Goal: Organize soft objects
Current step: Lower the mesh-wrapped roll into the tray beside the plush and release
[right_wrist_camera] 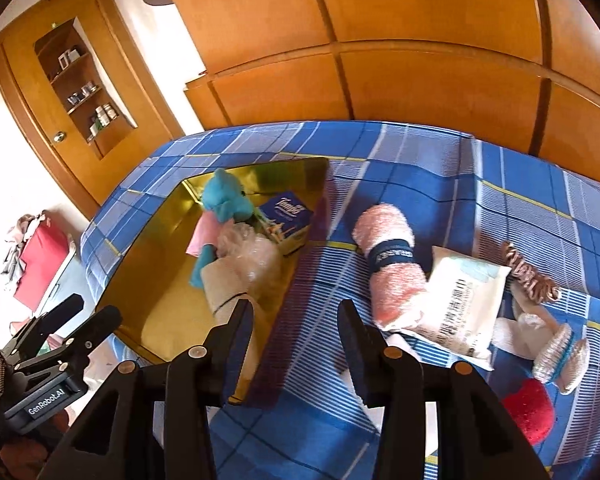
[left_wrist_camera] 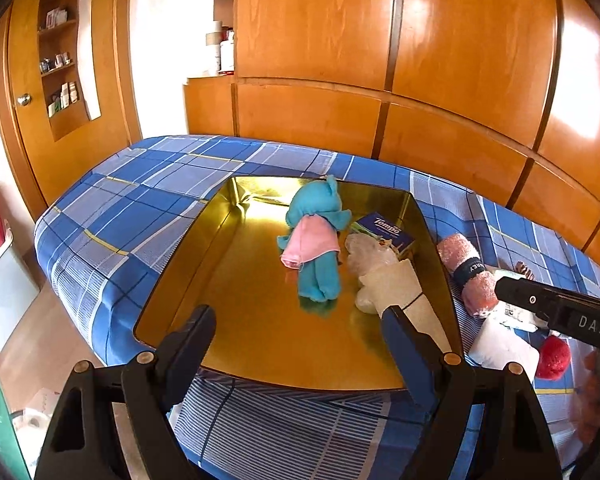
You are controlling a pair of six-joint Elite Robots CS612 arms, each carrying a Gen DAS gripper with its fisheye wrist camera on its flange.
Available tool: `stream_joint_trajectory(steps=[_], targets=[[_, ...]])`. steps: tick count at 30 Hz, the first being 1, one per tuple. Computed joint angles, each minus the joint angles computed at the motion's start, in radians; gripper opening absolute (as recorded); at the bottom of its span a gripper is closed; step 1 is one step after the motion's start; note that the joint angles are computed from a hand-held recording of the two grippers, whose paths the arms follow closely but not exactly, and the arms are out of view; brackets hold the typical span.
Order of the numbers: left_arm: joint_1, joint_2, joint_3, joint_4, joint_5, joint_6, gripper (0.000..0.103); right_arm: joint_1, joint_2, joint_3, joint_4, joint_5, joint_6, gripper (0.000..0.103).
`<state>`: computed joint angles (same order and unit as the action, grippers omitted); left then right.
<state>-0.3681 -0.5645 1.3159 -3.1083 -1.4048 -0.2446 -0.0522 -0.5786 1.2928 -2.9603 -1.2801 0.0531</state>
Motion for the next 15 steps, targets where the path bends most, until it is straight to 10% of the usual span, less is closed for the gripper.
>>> stream_joint_trajectory(steps=[15], targets=[[-0.017,-0.008,0.008,-0.017,-0.002,0.055,0.085,-0.047,-0.027,0.056,-0.057,-0.108,0.023,0.045]])
